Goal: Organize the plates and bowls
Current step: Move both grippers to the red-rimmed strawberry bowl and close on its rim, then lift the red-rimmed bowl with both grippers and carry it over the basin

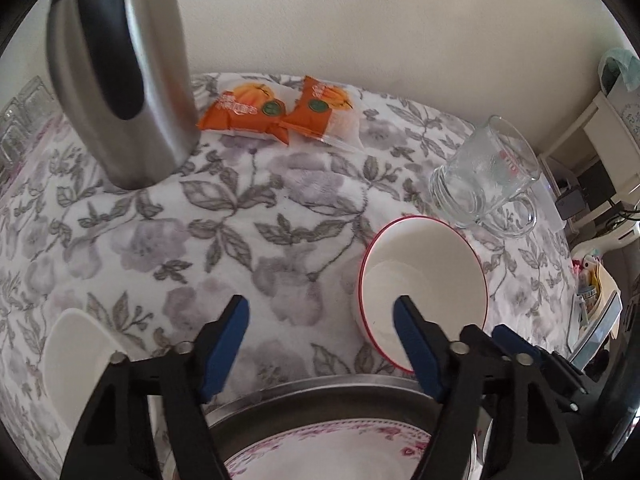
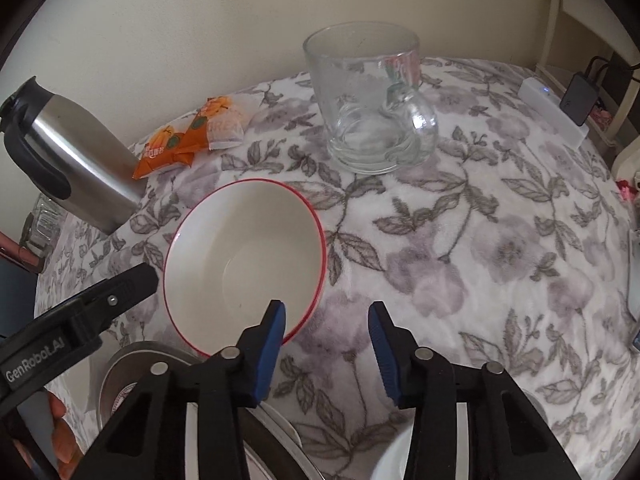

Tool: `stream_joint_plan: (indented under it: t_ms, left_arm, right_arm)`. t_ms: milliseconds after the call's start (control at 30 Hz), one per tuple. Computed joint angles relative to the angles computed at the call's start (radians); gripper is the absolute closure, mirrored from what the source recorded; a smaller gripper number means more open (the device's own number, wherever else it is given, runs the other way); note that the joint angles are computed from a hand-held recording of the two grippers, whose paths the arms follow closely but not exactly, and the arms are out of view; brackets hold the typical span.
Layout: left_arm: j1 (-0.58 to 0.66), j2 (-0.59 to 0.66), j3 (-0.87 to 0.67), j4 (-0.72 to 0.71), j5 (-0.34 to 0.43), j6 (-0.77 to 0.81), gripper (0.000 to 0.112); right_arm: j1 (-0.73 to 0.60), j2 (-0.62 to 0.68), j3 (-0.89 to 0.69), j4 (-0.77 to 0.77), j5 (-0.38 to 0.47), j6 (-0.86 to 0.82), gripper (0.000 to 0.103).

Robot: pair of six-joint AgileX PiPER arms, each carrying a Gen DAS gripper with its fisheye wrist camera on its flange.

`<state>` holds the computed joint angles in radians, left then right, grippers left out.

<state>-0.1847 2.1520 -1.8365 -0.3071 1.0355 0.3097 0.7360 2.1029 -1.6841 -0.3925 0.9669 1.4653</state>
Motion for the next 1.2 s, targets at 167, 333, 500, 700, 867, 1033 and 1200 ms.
stream_joint_plan:
  t_ms: [167,333,500,700,867,1033,1200]
  left_arm:
    - [-0.023,0.057,-0.063,0.022,0.028,-0.004,0.062]
    - [-0.035,0.12,-0.131,0.025,0.074,-0.008,0.079]
    - [-0.062,0.158,-0.176,0.064,0.101,-0.012,0.084]
    - [-0.07,0.185,-0.218,0.054,0.143,-0.004,0.095]
    - [-0.073,0.188,-0.203,0.025,0.141,0.018,0.103]
    - [-0.074,0.166,-0.162,0.008,0.105,0.046,0.103]
    - [-0.071,0.126,-0.115,-0.007,0.075,0.068,0.103]
  right_arm:
    - [-0.013,0.042,-0.049,0.007,0.015,-0.032,0.067]
    - [-0.039,0.068,-0.066,0.042,-0.001,-0.061,0.07]
    - [-0.051,0.104,-0.113,0.06,0.02,-0.096,0.077]
    - [-0.058,0.13,-0.14,0.079,0.013,-0.119,0.083]
    - [-0.049,0.128,-0.125,0.052,-0.003,-0.093,0.083]
    - [-0.038,0.123,-0.118,0.032,0.005,-0.093,0.083]
    - [-0.02,0.106,-0.114,-0.006,0.024,-0.072,0.084]
